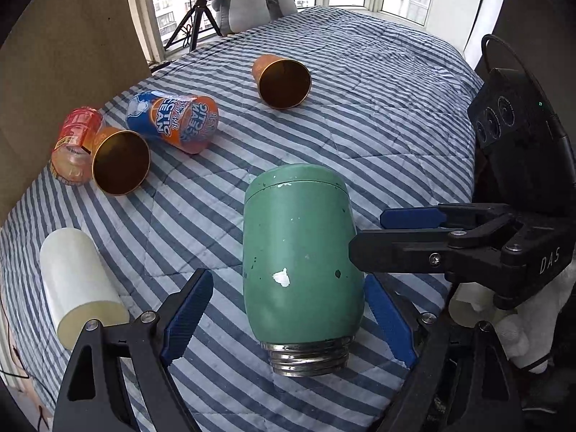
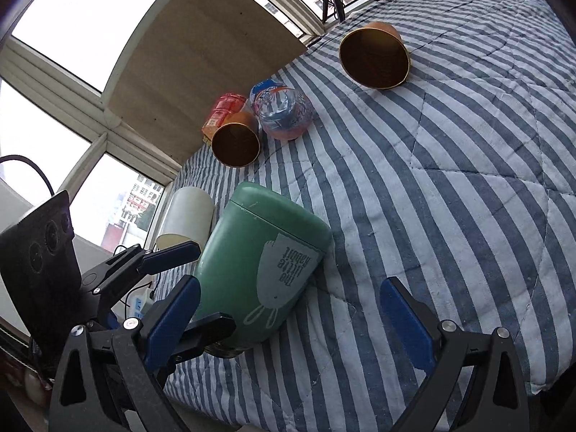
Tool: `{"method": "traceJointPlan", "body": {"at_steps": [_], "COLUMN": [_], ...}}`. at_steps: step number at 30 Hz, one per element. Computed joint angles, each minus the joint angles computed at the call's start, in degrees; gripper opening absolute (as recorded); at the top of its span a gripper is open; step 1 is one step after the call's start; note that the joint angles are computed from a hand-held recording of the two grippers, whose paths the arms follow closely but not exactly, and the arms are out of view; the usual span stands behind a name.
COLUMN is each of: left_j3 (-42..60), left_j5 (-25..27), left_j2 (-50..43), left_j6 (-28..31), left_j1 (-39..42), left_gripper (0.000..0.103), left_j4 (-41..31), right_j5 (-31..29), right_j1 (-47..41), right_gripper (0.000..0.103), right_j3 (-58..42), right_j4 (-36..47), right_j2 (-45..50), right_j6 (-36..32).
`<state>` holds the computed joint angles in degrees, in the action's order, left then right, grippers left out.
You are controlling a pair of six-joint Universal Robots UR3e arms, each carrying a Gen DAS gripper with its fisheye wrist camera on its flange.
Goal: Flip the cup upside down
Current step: 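Close the right tool around the tumbler while the left tool keeps holding it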
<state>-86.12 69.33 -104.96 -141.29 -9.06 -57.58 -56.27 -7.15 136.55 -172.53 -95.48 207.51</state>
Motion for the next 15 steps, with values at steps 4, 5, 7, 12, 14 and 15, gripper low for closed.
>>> {"method": "traceJointPlan", "body": {"at_steps": [4, 5, 7, 12, 14, 15], "left_j3": [3.2, 3.8, 4.5, 4.4, 3.9, 3.3], "left_j5": [-1.2, -1.5, -2.2, -3.7, -4.5, -4.8], "left_j2": [-2.1, -2.7, -3.3, -3.7, -3.6, -3.2], "left_j6": [0.5, 0.7, 1.0, 1.4, 1.0, 0.6], "left_j1": [0.0, 0.0, 0.1, 0.4, 0.9, 1.2], "left_gripper": [0.087, 0.086, 0.085, 0.080, 0.080, 0.080], "left_j4": [-3.2, -3.7, -4.6, -5.4, -5.3, -4.8], "right_j5": [3.2, 4.2, 6.1, 8.5, 9.6, 9.9], "right_j1": [-2.0, -2.4, -2.7, -2.4, -2.7, -2.8], "right_gripper": [0.099, 0.099, 0.099, 0.095, 0.089, 0.085], "right_j3": [-1.9, -2.5, -4.5, -7.9, -8.4, -8.7], "right_j4": [0.4, 0.5, 2.2, 5.5, 5.7, 6.2], "right_j2": [2.5, 3.4, 5.5, 9.5, 9.9, 9.8], "right_j6": [0.6, 0.5, -1.0, -2.5, -3.6, -4.2]}}
